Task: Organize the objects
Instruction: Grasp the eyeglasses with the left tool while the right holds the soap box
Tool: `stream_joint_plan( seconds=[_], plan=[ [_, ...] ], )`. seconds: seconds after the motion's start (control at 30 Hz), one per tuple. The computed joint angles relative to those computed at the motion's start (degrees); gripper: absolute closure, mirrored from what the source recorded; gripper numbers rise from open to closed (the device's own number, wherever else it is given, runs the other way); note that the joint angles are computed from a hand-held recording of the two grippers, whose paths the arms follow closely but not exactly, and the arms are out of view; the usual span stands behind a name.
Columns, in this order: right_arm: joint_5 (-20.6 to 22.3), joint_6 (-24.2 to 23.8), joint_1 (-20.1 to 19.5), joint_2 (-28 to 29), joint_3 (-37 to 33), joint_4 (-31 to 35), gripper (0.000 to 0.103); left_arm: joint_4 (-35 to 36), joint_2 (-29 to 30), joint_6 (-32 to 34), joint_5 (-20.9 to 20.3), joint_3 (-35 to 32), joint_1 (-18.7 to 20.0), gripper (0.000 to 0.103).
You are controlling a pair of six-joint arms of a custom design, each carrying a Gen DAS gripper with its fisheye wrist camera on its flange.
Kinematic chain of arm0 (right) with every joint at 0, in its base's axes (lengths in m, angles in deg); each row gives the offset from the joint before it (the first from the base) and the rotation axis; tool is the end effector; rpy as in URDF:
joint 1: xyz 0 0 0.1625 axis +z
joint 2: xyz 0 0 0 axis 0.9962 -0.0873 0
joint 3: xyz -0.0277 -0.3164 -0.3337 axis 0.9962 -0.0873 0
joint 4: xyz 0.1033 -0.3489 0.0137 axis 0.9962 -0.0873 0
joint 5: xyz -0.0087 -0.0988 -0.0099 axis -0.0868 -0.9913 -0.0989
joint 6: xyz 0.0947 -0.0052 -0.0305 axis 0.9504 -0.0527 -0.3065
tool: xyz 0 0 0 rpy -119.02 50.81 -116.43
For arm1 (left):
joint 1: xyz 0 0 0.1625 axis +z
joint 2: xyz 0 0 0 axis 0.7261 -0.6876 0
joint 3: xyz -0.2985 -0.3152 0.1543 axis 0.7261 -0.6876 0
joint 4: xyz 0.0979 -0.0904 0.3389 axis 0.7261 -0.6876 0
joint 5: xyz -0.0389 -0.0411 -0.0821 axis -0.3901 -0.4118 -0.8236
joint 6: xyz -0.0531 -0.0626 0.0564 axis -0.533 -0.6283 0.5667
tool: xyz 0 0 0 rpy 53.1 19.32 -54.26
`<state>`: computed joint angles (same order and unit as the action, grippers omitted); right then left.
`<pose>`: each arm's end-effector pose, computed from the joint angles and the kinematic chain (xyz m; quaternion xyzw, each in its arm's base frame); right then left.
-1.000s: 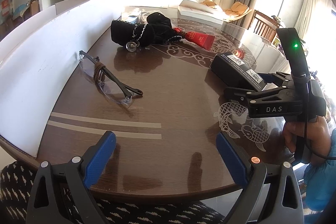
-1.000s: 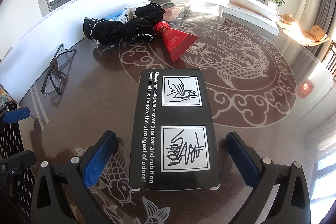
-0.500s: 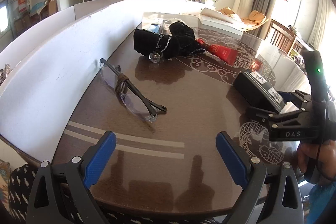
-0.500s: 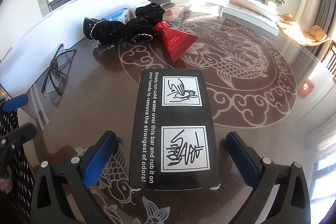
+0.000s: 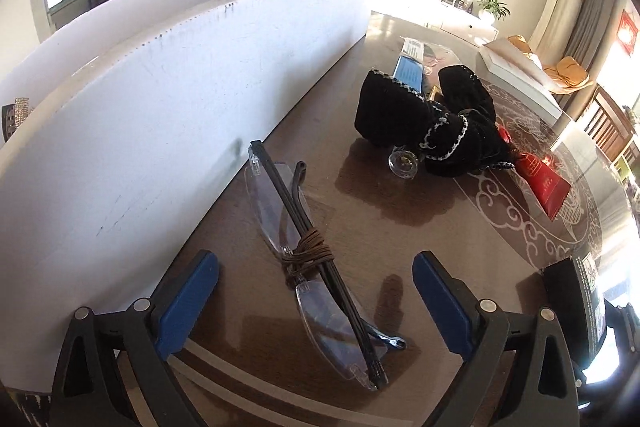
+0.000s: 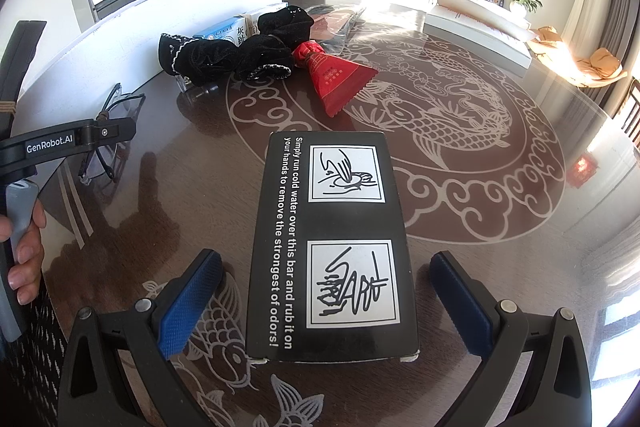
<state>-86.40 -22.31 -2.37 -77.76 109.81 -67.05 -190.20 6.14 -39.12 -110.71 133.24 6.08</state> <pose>0.0023 -0.8290 0.1987 0.4256 -0.8609 0.1340 0.2443 -0.2864 -0.7455 -0.0339 -0.1493 0.8214 -0.3938 0.3846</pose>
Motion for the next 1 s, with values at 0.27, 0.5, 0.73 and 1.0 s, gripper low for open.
stream_joint_plan(
  seconds=[0.27,0.5,0.73,1.0],
  plan=[
    [0.0,0.0,0.0,0.0,0.0,-0.1,0.0,-19.0,1.4,21.2,-2.9,2.8,-0.7,0.089],
    [0.0,0.0,0.0,0.0,0.1,-0.1,0.0,-26.3,2.1,33.4,-9.8,6.3,-3.1,0.088],
    [0.0,0.0,0.0,0.0,0.1,-0.2,0.0,-22.3,2.9,31.7,-7.5,4.4,-3.2,0.028],
    [0.0,0.0,0.0,0.0,0.1,-0.2,0.0,-16.7,3.4,29.5,-5.2,3.5,-3.3,0.0]
  ],
)
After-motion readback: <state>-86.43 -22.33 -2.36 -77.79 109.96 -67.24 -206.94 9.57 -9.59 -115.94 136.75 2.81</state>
